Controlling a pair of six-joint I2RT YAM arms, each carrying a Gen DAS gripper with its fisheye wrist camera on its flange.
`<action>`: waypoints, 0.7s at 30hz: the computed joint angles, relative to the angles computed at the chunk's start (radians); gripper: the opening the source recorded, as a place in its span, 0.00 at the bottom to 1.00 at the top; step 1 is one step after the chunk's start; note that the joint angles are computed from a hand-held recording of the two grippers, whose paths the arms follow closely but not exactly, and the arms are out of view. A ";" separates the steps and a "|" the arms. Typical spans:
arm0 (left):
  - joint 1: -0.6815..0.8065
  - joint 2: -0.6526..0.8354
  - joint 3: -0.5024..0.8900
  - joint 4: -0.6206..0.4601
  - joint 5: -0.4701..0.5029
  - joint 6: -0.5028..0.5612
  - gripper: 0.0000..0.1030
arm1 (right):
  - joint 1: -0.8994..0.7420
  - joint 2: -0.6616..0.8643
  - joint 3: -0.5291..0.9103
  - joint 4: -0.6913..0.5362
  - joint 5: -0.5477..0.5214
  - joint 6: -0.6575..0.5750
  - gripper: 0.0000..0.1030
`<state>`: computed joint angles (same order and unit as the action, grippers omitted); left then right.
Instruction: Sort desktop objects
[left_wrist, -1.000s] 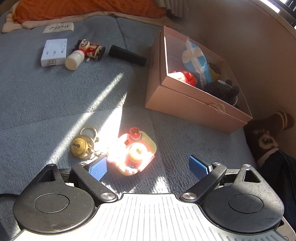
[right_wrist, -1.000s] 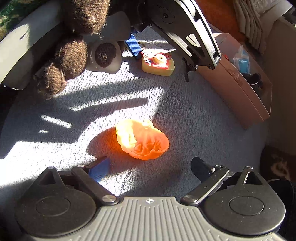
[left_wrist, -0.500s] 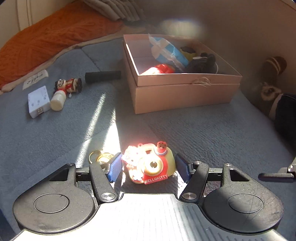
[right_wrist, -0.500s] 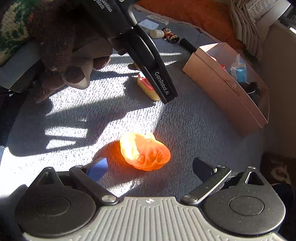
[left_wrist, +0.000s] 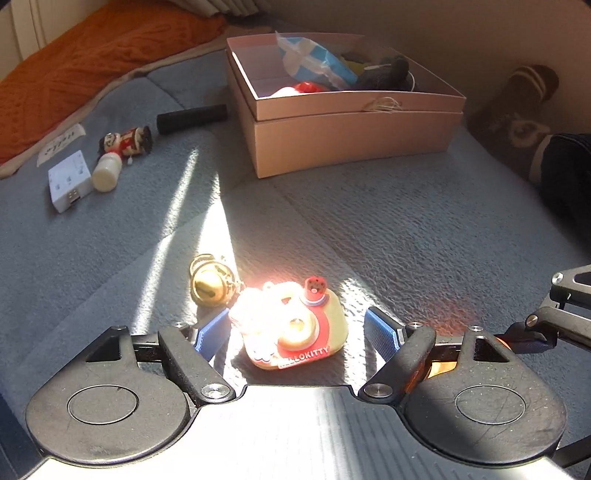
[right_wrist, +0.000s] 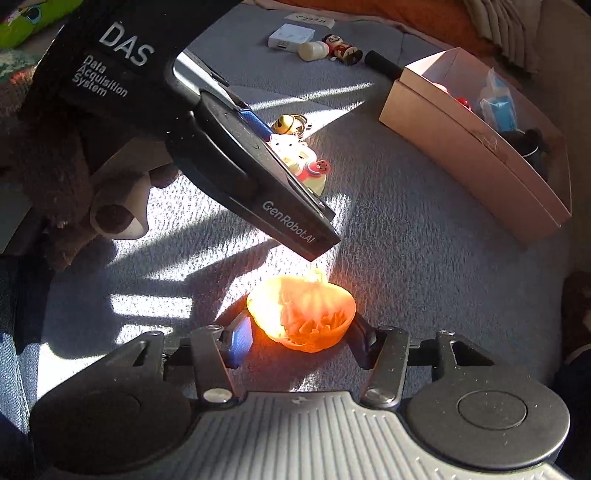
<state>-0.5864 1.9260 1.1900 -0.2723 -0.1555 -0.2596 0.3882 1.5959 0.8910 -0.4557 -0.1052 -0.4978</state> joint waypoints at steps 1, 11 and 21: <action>-0.003 -0.003 0.001 -0.003 -0.009 0.000 0.73 | -0.001 0.001 0.004 -0.010 0.001 -0.001 0.51; -0.023 -0.218 -0.067 -0.052 0.022 0.031 0.66 | -0.161 -0.112 0.185 -0.251 -0.149 -0.048 0.51; -0.033 -0.176 0.260 0.046 -0.090 0.166 0.66 | -0.362 0.027 0.731 -0.235 -0.365 0.161 0.51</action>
